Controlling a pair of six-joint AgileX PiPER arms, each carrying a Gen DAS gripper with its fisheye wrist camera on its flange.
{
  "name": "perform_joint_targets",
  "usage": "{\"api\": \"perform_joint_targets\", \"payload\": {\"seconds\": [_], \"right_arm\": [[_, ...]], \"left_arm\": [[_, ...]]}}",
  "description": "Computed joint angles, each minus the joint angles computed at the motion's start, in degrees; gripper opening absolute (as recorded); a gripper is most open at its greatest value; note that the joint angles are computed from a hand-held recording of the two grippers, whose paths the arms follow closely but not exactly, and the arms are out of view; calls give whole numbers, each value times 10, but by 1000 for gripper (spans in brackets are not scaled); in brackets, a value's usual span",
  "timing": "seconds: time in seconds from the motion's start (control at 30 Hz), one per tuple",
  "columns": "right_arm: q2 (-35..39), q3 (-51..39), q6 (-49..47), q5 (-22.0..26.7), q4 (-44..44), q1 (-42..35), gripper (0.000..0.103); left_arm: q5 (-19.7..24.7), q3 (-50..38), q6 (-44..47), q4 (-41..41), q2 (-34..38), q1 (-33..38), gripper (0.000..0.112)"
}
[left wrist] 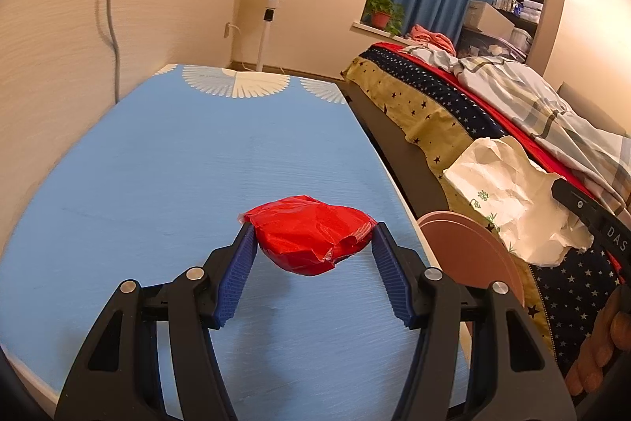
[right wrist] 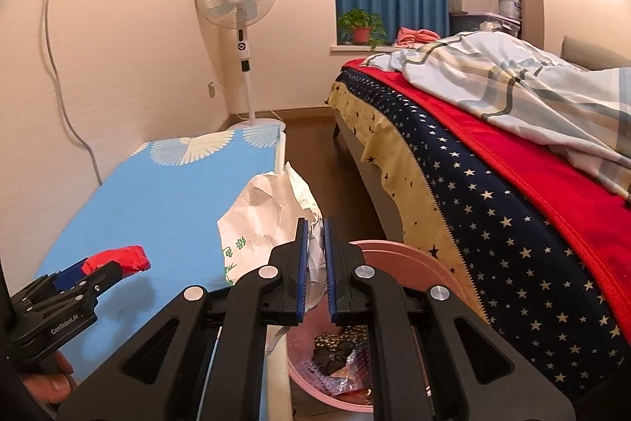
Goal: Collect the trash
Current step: 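Carry the red packet and white tissue over the pink bin and open both grippers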
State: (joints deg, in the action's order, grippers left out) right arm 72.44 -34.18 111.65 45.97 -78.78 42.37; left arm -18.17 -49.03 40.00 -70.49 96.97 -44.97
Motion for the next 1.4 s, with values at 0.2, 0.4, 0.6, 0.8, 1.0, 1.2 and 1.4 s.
{"api": "perform_joint_targets", "payload": {"seconds": [0.2,0.4,0.6,0.8,1.0,1.2,1.4], "right_arm": [[-7,6,-5,-3,6,-19,8],[-14,12,-11,-3,13,-35,8],[-18,16,-18,-9,16,-55,8],[-21,21,-18,-16,18,-73,8],[-23,24,-19,-28,19,-95,8],[-19,22,-19,-31,19,-105,8],[-20,24,-19,-42,19,-124,8]], "left_arm": [[5,-22,7,-1,19,-10,59],[15,-44,-1,13,38,-16,59],[28,-67,-13,31,58,-22,59],[39,-93,-23,49,80,-28,59],[50,-114,-29,60,99,-34,59],[61,-132,-39,75,115,-35,59],[71,-152,-51,89,133,-40,59]]}}
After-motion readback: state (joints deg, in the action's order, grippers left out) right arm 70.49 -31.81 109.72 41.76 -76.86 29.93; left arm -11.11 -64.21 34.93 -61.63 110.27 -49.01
